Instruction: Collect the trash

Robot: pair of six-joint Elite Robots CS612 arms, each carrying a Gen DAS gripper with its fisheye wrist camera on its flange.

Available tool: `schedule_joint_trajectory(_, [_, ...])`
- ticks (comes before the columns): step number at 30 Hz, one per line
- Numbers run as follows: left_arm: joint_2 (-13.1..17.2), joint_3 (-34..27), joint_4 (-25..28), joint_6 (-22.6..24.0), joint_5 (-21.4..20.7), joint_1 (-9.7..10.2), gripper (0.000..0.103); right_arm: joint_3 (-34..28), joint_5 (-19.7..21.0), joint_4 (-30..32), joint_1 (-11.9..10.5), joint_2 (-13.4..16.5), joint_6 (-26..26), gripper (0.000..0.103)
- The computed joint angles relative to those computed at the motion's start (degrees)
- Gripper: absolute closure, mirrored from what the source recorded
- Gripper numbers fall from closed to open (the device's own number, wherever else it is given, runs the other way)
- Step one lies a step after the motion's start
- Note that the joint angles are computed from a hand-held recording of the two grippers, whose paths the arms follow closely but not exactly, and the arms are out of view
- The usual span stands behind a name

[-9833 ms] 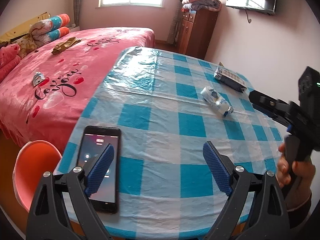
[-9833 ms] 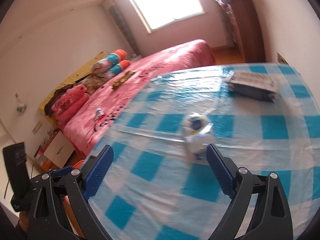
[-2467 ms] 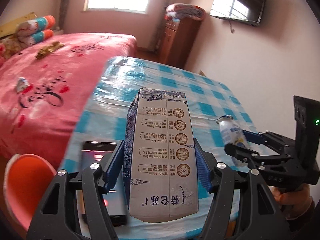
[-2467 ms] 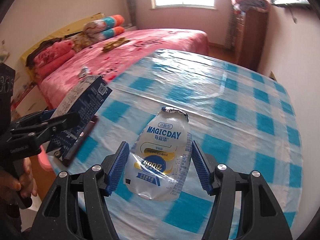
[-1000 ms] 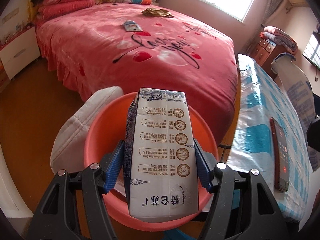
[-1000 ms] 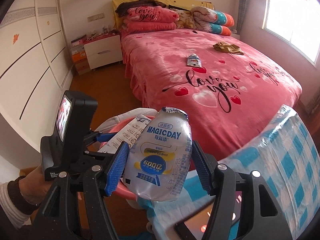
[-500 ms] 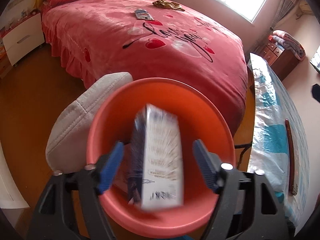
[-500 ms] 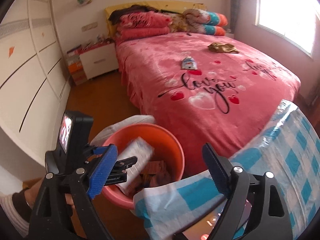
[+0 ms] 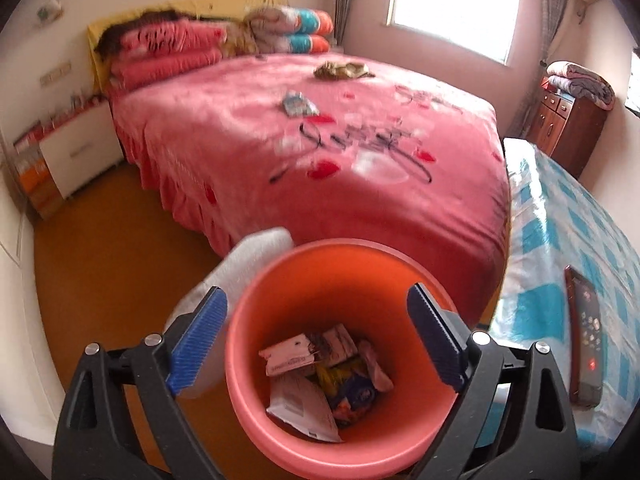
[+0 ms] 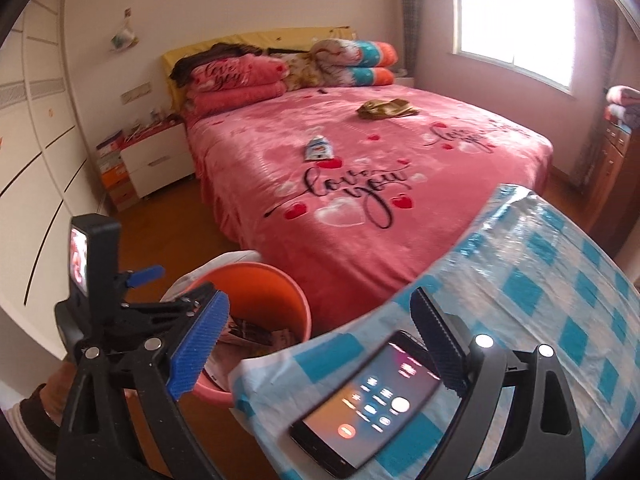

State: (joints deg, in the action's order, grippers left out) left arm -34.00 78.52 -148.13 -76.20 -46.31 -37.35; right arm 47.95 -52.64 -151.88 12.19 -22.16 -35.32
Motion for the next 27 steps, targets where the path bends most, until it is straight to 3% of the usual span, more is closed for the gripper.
schedule_joint_trajectory(6, [-0.3,-1.8,-1.9,3.1,4.0,-1.04,0.010,2.4,-0.7,-5.5,-1.5,-1.1,4.7,0.012])
schedule_joint_trajectory(13, [1.0,-5.8,-9.4,11.7,8.1,-2.42,0.004,5.3,-2.2,-12.3,-3.4,-2.3,9.5,0.011])
schedule_joint_trajectory(21, [4.0,-13.9,-10.0,20.3,8.8,-3.64,0.004,9.4,-4.9,-21.8,-5.9,-4.0,15.9,0.009])
schedule_joint_trajectory(27, [6.9,-20.9,-10.3,27.1,7.1,-4.53,0.004,12.6,-6.7,-27.9,-7.9,-5.4,20.4,0.009])
